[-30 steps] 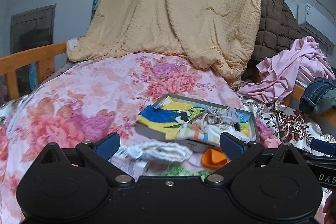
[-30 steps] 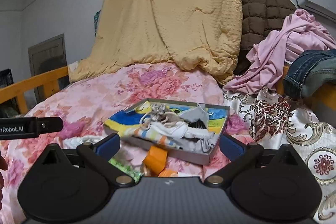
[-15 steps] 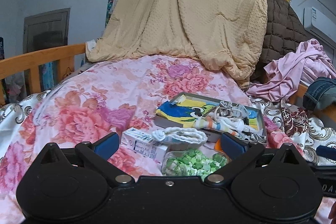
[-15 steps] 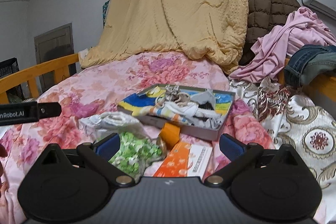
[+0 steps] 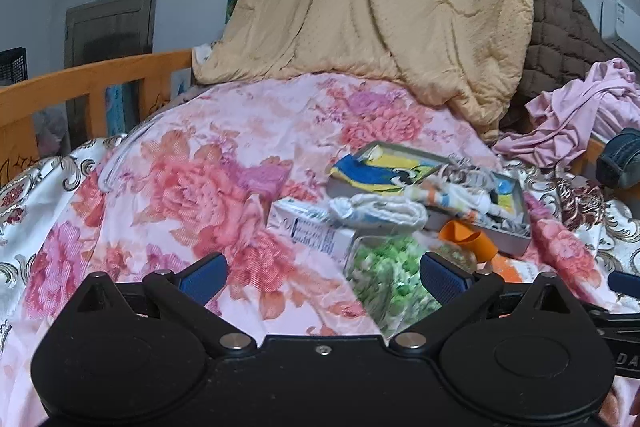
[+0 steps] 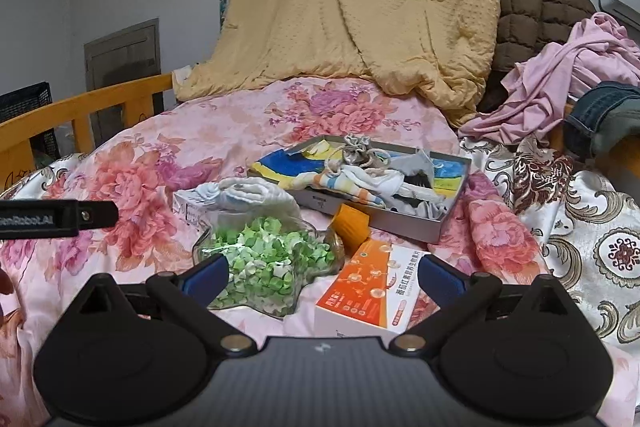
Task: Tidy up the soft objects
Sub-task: 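Move both open grippers back over the remaining items beside the tray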
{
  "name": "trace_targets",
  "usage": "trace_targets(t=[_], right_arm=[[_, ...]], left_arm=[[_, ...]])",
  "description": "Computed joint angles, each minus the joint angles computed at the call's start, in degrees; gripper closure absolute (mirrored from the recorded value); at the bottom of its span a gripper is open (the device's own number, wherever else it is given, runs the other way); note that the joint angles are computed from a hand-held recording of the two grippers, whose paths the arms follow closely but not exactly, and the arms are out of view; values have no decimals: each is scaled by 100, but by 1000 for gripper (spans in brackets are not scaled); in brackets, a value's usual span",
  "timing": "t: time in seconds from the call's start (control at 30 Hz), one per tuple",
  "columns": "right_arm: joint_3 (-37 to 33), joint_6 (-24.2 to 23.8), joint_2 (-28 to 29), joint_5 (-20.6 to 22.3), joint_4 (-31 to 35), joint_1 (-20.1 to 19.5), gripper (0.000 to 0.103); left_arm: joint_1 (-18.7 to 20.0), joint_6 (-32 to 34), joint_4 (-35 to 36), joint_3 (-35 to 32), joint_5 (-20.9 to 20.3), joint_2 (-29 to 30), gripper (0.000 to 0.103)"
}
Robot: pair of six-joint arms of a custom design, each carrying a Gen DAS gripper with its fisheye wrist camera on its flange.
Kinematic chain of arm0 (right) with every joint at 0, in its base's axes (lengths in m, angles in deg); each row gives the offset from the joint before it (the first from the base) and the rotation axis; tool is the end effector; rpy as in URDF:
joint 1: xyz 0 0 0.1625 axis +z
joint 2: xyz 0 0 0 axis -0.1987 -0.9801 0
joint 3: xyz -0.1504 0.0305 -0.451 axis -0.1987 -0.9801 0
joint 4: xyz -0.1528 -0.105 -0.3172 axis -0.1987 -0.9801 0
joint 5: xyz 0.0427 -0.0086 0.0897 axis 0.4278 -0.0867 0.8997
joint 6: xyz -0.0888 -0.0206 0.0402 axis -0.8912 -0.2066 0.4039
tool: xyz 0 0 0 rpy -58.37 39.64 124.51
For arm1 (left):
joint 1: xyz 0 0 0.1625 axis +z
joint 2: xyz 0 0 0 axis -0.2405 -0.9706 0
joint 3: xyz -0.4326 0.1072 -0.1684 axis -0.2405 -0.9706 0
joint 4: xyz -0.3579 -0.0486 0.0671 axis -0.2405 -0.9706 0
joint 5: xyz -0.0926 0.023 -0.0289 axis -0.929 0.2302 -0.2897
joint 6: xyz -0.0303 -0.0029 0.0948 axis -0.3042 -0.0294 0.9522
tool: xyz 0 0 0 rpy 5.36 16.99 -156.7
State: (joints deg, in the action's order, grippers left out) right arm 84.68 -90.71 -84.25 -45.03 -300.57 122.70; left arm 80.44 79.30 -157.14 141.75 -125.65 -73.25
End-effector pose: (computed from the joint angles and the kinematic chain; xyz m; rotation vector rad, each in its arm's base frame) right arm 0.3500 -0.6391 -0.0168 0.9174 -2.2097 1.1932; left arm -0.0361 -0.6047 0.3271 0.2149 2.0112 -1.3816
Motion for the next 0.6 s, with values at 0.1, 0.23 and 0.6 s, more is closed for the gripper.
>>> trace_targets(t=[0.1, 0.23, 0.6], right_arm=[[-42, 5, 15, -1, 66, -9, 1], [-95, -37, 36, -2, 224, -20, 1], [-430, -99, 191, -648, 569, 43, 1]], left_arm=[[42, -9, 87, -45, 86, 22, 1], [112, 30, 141, -105, 148, 75, 1], [216, 61, 249, -205, 126, 188, 1]])
